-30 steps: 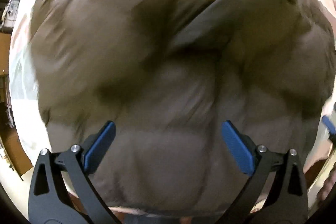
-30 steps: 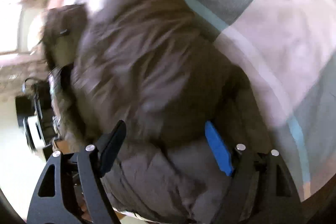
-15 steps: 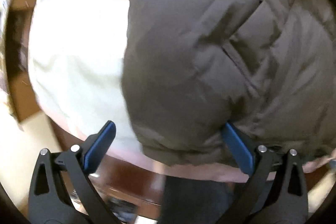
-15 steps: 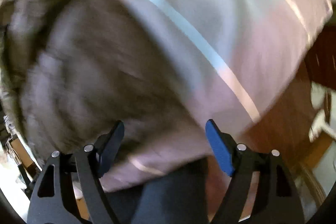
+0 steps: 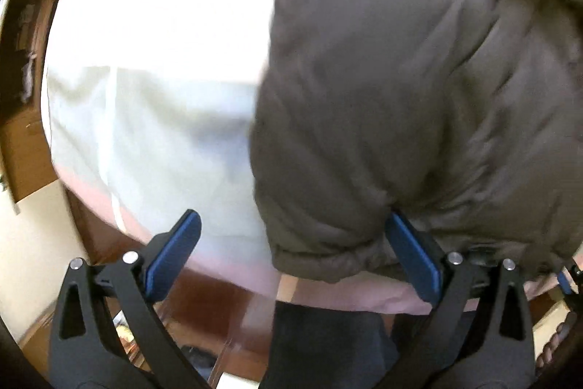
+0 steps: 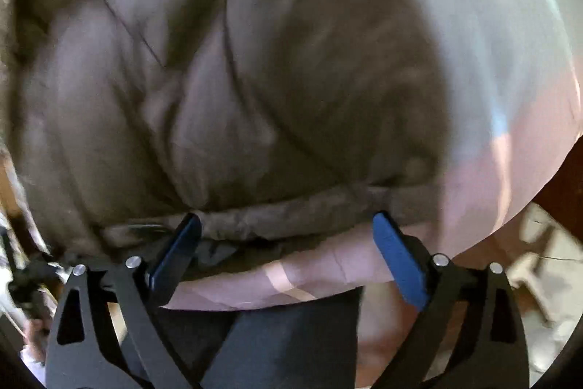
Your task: Fold large clothes
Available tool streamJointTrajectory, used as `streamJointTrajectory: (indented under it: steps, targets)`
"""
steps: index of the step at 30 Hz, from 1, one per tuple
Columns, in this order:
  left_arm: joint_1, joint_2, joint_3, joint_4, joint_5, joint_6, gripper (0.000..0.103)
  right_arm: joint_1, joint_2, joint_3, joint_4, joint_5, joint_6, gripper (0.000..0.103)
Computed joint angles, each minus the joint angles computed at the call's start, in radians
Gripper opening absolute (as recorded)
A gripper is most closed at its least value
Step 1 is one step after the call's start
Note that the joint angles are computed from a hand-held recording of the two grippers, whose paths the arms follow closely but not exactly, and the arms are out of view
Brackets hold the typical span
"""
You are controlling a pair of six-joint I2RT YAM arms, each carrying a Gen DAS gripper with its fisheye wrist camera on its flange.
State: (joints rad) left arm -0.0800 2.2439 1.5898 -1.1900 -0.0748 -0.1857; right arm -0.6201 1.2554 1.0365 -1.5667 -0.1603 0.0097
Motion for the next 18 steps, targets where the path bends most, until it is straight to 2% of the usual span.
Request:
streamJointTrajectory:
  steps: [3,6,8,10,11,12,14,15,17,18]
  targets:
    - [0.058,0.038,0.074,-0.029,0.039,-0.001,0.101,-0.191,0.041,0.050,0.031,0.028,-0.032,0.095]
    - [0.109,0.114,0.141,-0.067,0.119,-0.018,0.101,-0.275,0.113,0.014,0.068,0.051,-0.024,0.095]
    - [0.094,0.177,0.198,-0.116,0.147,-0.012,0.101,-0.269,0.177,-0.030,0.080,-0.007,0.015,0.095]
    - [0.057,0.213,0.213,-0.141,0.105,-0.006,0.101,-0.194,0.216,-0.092,0.098,-0.046,0.071,0.094]
    - [0.035,0.227,0.216,-0.152,0.074,-0.009,0.099,-0.167,0.226,-0.098,0.113,-0.044,0.088,0.082]
    - [0.006,0.261,0.269,-0.167,0.072,-0.024,0.094,-0.133,0.213,-0.120,0.128,-0.068,0.120,0.056]
    - [-0.010,0.260,0.262,-0.167,0.075,-0.038,0.085,-0.083,0.169,-0.130,0.144,-0.092,0.194,0.032]
    - [-0.013,0.249,0.249,-0.163,0.067,-0.039,0.084,-0.066,0.126,-0.142,0.129,-0.083,0.201,0.024]
    - [-0.022,0.231,0.252,-0.179,0.050,-0.018,0.073,0.044,0.076,-0.123,0.106,-0.051,0.248,0.020]
    - [-0.035,0.236,0.266,-0.193,0.037,-0.013,0.071,0.093,0.030,-0.132,0.090,-0.044,0.278,0.019]
